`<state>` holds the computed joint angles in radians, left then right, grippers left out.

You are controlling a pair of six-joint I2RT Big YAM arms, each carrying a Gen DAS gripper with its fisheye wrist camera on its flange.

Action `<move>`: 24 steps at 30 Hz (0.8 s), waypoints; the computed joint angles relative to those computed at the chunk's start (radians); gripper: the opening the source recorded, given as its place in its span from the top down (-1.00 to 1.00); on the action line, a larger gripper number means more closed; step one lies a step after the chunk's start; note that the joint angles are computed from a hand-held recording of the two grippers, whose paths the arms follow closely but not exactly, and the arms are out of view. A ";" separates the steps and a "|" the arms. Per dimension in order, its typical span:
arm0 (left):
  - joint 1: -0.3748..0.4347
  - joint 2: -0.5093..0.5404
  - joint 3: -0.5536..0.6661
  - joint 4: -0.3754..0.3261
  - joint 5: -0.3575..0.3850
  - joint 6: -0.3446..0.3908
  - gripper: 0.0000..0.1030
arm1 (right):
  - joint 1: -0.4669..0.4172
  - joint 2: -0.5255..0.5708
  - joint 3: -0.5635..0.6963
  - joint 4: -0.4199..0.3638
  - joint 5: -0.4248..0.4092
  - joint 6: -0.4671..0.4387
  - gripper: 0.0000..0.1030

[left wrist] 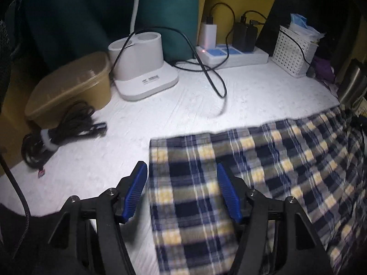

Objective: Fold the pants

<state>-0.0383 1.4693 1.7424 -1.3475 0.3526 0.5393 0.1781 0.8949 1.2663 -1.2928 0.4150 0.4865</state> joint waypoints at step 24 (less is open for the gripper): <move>0.013 -0.093 -0.153 0.109 -0.033 0.027 -0.13 | 0.282 -0.149 -0.111 -0.296 0.134 0.235 -0.09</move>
<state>-0.0256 1.3765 1.5899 -1.2380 0.3199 0.5665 0.4605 0.7455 1.1552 -1.5890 0.5494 0.7217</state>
